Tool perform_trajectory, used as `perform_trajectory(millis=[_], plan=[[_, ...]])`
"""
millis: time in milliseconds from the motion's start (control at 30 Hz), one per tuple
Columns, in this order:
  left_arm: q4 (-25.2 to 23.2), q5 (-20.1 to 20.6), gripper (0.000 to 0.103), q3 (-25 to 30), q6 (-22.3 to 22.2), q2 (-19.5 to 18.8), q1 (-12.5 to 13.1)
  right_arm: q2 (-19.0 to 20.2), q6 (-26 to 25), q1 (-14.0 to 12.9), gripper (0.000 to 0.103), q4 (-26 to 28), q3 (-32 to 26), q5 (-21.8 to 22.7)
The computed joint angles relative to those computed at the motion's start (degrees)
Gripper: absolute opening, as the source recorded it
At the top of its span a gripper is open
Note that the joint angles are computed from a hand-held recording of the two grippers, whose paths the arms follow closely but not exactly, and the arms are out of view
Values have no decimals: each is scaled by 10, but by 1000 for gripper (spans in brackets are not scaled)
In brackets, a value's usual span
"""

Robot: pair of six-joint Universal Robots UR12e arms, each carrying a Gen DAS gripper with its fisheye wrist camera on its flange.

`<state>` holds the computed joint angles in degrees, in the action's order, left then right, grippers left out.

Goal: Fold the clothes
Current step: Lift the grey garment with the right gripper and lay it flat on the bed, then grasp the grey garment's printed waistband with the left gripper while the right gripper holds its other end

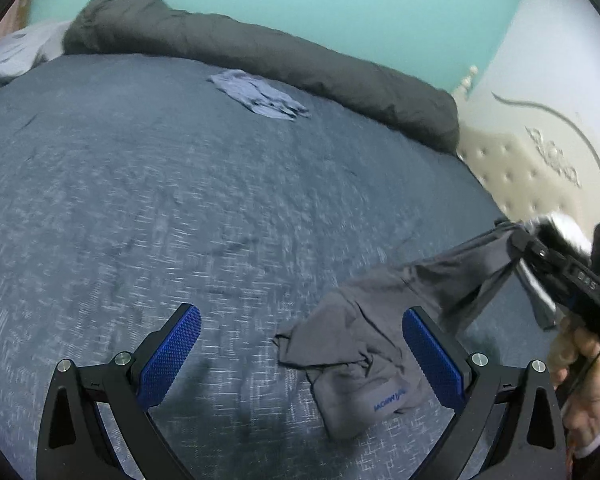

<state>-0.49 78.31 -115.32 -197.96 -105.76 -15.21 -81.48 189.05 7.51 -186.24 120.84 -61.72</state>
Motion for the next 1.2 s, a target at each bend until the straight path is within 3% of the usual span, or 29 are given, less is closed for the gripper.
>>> perform_trajectory(millis=[167,600,900,1033,1200], plan=[[-4,17,103,4,29,-6,-12,9,50,-22,5,-44,23,24],[-10,58,103,0,58,-8,-40,12,41,-34,6,-58,47,39],[-17,58,103,-11,71,-3,-51,8,70,-48,7,-67,60,58],[-31,34,103,-14,80,-2,-52,9,89,-48,8,-66,58,56],[-41,42,103,-9,116,-9,-62,13,98,-50,8,-75,55,65]])
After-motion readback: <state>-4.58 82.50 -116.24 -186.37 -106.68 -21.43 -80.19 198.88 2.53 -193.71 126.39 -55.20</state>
